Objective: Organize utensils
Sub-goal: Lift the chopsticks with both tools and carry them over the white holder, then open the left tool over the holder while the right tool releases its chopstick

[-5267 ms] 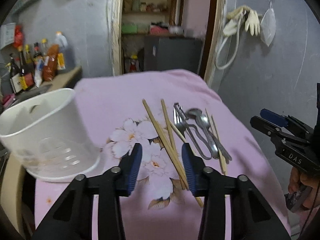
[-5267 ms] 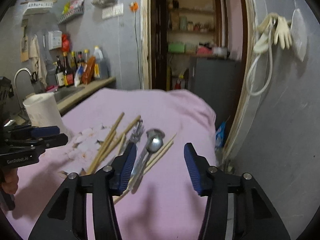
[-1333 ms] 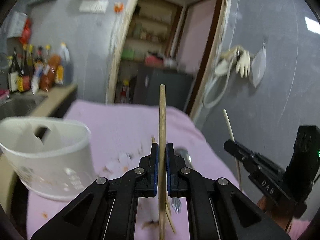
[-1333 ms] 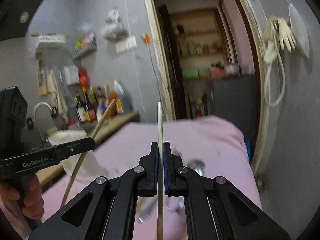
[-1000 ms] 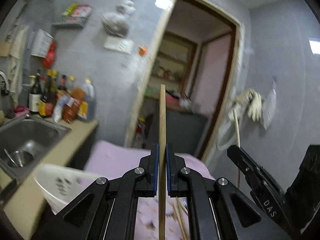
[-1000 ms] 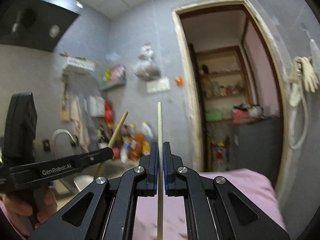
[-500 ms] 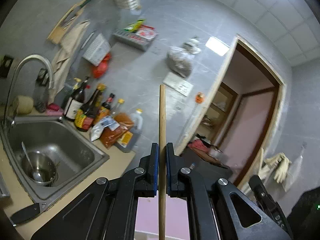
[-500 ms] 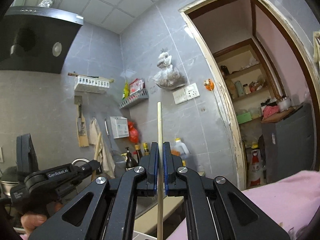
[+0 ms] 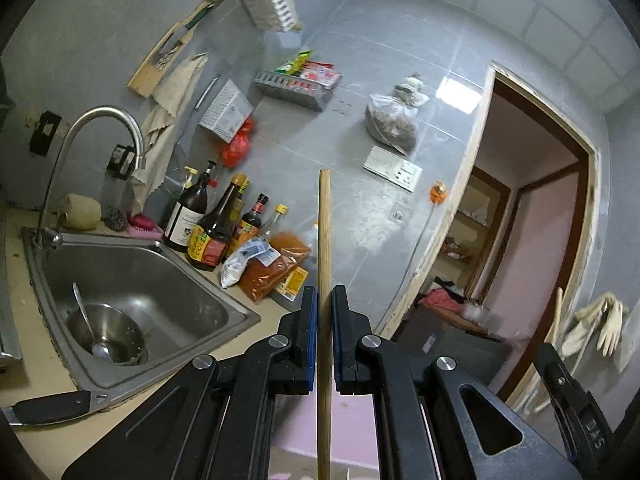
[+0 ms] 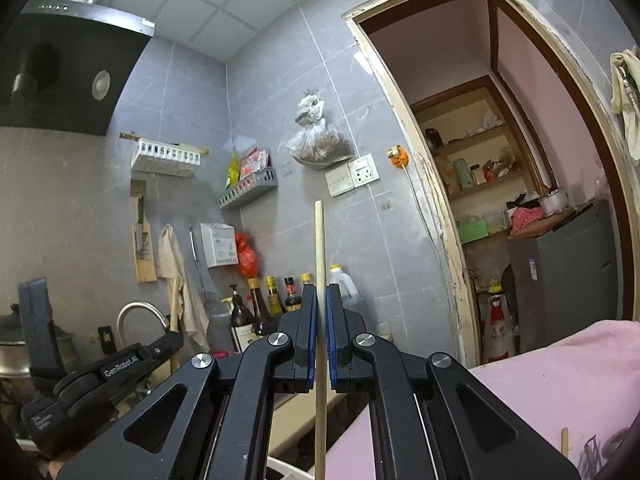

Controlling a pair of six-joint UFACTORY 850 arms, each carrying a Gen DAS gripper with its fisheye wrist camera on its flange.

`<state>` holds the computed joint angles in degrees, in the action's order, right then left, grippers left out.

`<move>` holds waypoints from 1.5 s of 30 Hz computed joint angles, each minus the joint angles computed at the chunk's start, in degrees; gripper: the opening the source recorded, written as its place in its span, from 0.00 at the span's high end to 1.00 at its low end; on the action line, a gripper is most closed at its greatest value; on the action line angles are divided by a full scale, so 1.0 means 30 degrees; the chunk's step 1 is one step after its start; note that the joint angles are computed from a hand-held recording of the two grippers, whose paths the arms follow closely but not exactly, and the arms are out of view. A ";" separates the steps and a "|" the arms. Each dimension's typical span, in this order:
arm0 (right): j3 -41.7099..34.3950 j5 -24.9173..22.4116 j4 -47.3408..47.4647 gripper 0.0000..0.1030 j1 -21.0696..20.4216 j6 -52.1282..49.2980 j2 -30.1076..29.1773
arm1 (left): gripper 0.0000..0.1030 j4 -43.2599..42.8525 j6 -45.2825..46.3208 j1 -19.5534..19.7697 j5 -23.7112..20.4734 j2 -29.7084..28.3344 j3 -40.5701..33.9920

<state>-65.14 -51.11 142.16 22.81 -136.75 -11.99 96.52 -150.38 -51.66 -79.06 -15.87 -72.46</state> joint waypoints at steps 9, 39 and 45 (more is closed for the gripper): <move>0.0722 0.1244 -0.2075 0.96 -0.0283 0.0564 0.0584 | 0.95 -0.0314 0.2110 -0.0651 0.1217 -0.0531 -0.0323; 0.3519 0.1578 -0.3775 0.08 -0.5433 0.0318 0.4472 | 0.04 -0.0361 0.5326 -0.2784 0.4010 -0.2369 -0.4298; 0.3985 0.1307 -0.4888 0.00 -0.7414 0.0325 0.4920 | 0.03 -0.0922 0.7845 -0.2755 0.6568 -0.3844 -0.6118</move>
